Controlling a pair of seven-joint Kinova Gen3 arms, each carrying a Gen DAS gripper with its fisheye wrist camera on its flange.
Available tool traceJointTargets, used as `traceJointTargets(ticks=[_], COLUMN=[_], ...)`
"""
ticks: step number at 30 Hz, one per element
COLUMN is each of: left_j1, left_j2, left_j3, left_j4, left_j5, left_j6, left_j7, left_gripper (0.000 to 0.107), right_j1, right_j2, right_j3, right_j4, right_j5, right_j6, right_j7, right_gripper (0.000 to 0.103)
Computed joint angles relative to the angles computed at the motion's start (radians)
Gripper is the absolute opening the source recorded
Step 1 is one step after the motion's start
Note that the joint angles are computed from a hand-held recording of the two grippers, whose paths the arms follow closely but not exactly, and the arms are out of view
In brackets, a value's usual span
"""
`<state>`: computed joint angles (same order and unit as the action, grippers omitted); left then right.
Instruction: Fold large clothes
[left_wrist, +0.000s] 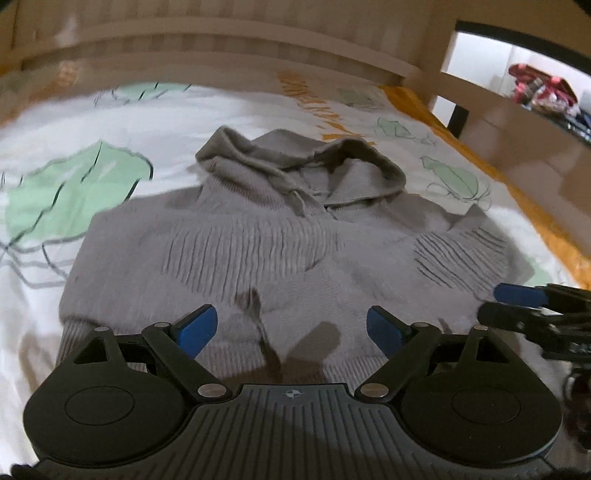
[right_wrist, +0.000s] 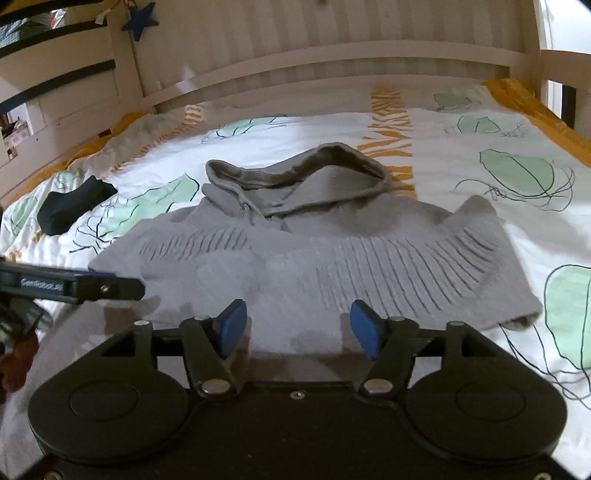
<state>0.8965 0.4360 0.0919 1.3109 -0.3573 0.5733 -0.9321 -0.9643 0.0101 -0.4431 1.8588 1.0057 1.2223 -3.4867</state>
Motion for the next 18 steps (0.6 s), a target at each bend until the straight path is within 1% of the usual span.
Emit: traceJointTargets(ticks=[4,5,6,7,8,9,10,11,12,16,18], left_j1=[0.011,0.006,-0.005,-0.013,-0.01,0.003,0.025,0.047,0.055,0.054,0.043], left_j2=[0.036,0.041,0.044,0.049,0.053,0.059,0.064,0.067,0.066,0.043,0.017], left_j3=[-0.011,-0.008,0.001,0.008,0.005,-0.005,-0.023,-0.041,-0.043,-0.029,-0.019], left_j4=[-0.051,-0.056,-0.058,-0.065,-0.073,-0.084,-0.094,-0.105,-0.107,-0.125,-0.133], left_j5=[-0.016,-0.01,0.004,0.017,0.019,0.011,-0.009,-0.033,-0.044,-0.044,-0.035], left_j6=[0.04,0.04,0.036,0.039,0.045,0.054,0.066,0.08,0.081,0.064,0.027], left_j7=[-0.005,-0.008,-0.016,-0.026,-0.028,-0.023,-0.01,0.004,0.008,0.01,0.012], left_gripper=[0.087,0.082,0.072,0.067,0.054,0.042,0.035,0.017,0.008,0.006,0.006], right_j1=[0.014,0.018,0.024,0.029,0.034,0.039,0.043,0.046,0.048,0.053,0.055], right_j2=[-0.014,-0.017,-0.021,-0.024,-0.027,-0.03,-0.03,-0.027,-0.025,-0.027,-0.029], right_j3=[0.005,0.005,0.006,0.005,0.005,0.004,0.003,0.001,0.0,0.001,0.0], right_j4=[0.022,0.028,0.034,0.037,0.04,0.043,0.041,0.04,0.037,0.04,0.044], right_j5=[0.006,0.01,0.015,0.019,0.021,0.022,0.021,0.021,0.019,0.02,0.022], right_j6=[-0.06,-0.071,-0.085,-0.096,-0.107,-0.117,-0.12,-0.119,-0.117,-0.129,-0.138], right_j7=[0.011,0.008,0.003,-0.001,-0.004,-0.005,-0.002,0.001,0.004,-0.016,-0.025], right_gripper=[0.07,0.07,0.07,0.071,0.071,0.071,0.071,0.071,0.071,0.071,0.071])
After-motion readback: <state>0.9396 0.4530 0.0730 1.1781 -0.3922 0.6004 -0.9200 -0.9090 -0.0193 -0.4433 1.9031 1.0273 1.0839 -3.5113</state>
